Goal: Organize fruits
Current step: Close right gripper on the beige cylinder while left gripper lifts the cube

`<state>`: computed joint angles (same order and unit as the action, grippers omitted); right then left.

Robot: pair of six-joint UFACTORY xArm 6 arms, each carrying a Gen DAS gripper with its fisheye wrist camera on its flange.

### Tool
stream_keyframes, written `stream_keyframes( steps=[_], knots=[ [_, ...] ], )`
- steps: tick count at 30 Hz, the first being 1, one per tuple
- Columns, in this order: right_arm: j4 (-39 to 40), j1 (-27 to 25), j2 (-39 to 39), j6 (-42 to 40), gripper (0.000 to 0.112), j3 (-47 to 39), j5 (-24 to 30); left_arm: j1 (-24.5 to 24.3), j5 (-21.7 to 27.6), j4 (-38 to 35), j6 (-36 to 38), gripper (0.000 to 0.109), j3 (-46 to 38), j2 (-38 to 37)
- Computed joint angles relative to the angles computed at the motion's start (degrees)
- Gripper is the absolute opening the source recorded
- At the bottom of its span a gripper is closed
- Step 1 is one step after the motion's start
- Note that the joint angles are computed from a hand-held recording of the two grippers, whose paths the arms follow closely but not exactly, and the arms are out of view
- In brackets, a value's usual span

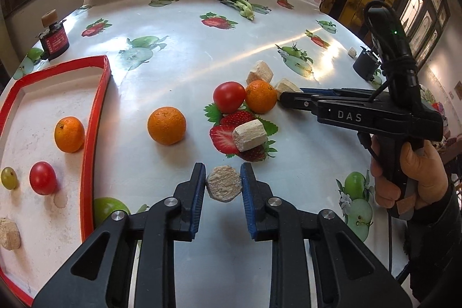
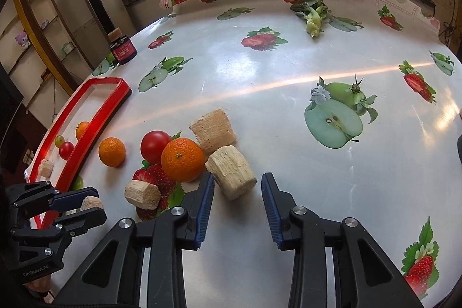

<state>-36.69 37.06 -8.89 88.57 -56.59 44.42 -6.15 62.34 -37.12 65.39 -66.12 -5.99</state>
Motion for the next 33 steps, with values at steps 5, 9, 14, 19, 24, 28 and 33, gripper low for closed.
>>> stream_keyframes(
  steps=[5, 9, 14, 19, 24, 28, 33],
  knots=[
    [-1.0, -0.2, 1.6, -0.3, 0.034, -1.3, 0.3, 1.0, 0.6, -0.4, -0.1, 0.022, -0.6, 0.2],
    [-1.2, 1.0, 2.0, -0.5, 0.029, -2.6, 2.3, 1.7, 1.3, -1.2, 0.7, 0.022, -0.7, -0.3],
    [-3.3, 3.1, 0.8, 1.8, 0.029, -3.3, 4.3, 2.9, 2.3, -2.2, 1.4, 0.022, -1.4, -0.4],
    [-4.7, 5.0, 1.3, 2.5, 0.029, -5.8, 5.8, 4.5, 2.7, -3.1, 2.0, 0.022, -2.1, -0.3],
    [-5.5, 6.2, 3.6, 1.4, 0.029, -9.8, 6.0, 6.6, 3.1, -4.0, 2.2, 0.022, -3.4, 0.4],
    [-5.3, 6.9, 6.5, -0.3, 0.029, -13.6, 5.7, 8.2, 3.0, -4.5, 1.9, 0.022, -4.7, 1.4],
    [-4.5, 7.2, 10.1, -2.9, 0.029, -18.2, 5.3, 10.0, 2.4, -4.8, 1.6, 0.022, -6.4, 2.9]
  ],
)
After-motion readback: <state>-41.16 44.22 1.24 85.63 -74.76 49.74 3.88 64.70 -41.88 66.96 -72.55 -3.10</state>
